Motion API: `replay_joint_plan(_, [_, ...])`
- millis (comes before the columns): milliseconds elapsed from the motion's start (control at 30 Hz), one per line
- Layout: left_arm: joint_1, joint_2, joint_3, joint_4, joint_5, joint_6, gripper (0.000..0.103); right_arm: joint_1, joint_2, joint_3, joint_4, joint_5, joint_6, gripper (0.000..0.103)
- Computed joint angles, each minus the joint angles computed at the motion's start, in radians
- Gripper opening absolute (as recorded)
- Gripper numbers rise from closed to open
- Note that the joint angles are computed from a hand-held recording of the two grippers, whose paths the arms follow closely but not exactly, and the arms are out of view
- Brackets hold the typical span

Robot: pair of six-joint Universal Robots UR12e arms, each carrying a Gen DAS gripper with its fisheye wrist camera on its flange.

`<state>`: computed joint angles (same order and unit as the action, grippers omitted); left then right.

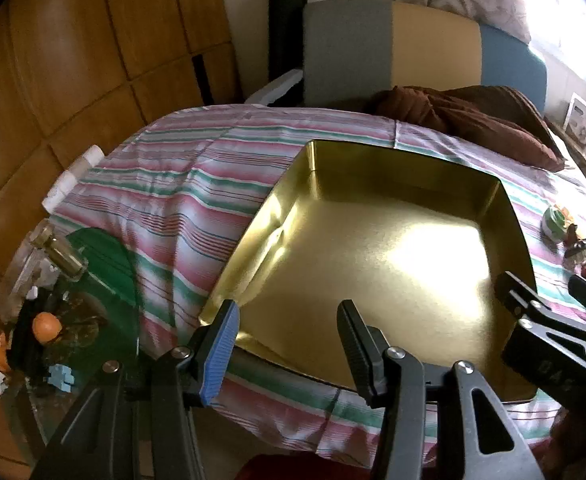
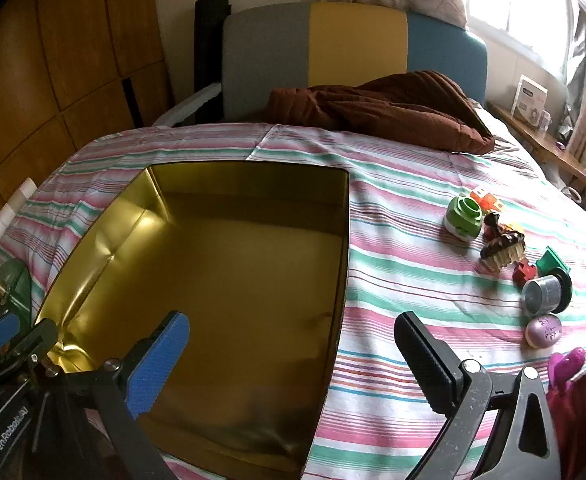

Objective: Organize rigid objects
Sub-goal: 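Move both tools from the gold tray toward the toys on the sheet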

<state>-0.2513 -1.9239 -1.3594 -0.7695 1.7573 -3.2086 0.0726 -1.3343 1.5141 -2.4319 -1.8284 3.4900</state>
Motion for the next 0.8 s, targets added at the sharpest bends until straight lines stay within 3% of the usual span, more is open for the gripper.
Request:
replay_joint_plan(300, [-0.006, -0.003, 0.002, -0.010, 0.007, 0.003, 0.052, -0.008, -0.013, 0.023, -0.047, 0.007, -0.006, 0.103])
replay_joint_plan(467, [-0.004, -0.006, 0.008, -0.040, -0.018, 0.000, 0.052, -0.032, -0.034, 0.062, -0.117, 0.070, -0.019, 0.103])
replay_joint_plan(633, [0.010, -0.001, 0.001, -0.062, -0.125, 0.004, 0.052, -0.061, -0.054, 0.090, -0.092, 0.152, -0.008, 0.103])
replay_joint_plan(800, [0.023, 0.012, -0.023, -0.046, -0.286, 0.053, 0.052, -0.078, -0.080, 0.125, -0.058, 0.105, 0.023, 0.103])
